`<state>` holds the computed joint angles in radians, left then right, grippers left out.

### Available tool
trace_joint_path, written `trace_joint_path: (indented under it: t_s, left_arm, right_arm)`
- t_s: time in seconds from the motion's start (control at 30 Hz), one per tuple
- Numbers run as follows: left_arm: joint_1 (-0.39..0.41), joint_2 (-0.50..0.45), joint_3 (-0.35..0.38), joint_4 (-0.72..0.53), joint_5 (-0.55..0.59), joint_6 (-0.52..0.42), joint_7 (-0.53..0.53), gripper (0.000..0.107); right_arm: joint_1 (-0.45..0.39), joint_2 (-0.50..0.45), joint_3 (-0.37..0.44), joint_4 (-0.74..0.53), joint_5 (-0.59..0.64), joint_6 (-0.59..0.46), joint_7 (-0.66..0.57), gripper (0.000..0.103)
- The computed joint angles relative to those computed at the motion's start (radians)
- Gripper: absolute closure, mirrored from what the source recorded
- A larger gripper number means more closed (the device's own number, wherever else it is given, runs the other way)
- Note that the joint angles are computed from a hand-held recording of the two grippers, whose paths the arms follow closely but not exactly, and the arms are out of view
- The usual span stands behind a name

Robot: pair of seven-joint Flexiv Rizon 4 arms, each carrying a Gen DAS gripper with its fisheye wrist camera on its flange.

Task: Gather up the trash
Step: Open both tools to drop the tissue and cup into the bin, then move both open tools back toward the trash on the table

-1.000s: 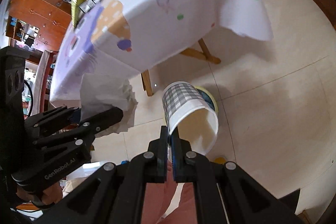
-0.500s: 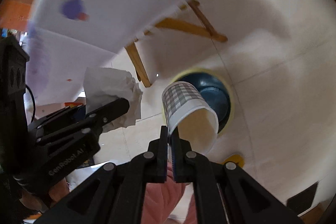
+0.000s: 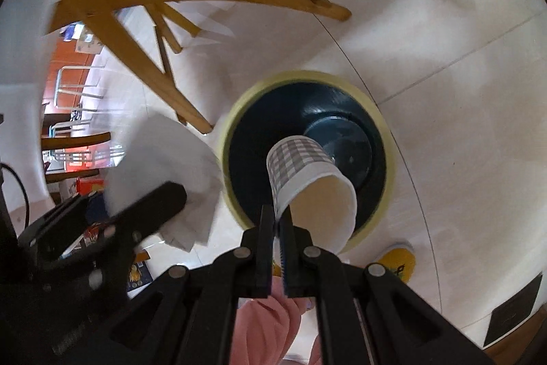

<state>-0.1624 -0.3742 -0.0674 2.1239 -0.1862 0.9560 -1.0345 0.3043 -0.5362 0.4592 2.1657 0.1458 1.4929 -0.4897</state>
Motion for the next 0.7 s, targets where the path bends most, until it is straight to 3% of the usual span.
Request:
trace_joint_path:
  t_s: [0.07,0.2,0.4,0.57,0.7]
  left_arm:
    - [-0.025,-0.025,0.021,-0.005,0.044,0.033,-0.051,0.047]
    - [-0.032,-0.066,0.032,-0.008,0.082,0.087,-0.097,0.047]
    - [-0.049,-0.066,0.029,-0.006,0.127,0.084,-0.126,0.047]
    - [-0.025,-0.003,-0.005,0.043,0.085,0.116,-0.069,0.047]
    - [-0.003,0.066,-0.036,0.079,-0.002,0.111,-0.008,0.049]
  right_arm:
    - [0.022,-0.016,-0.019,0.018,0.004,0.041,0.01,0.094]
    - [0.115,-0.026,-0.107,0.094,-0.011,0.162,0.076,0.057]
    - [0.211,-0.033,-0.199,0.165,-0.021,0.277,0.173,0.053]
    - [0.384,0.041,-0.363,0.228,-0.011,0.297,0.256,0.053]
    - [0.569,0.149,-0.55,0.281,-0.04,0.224,0.309,0.053]
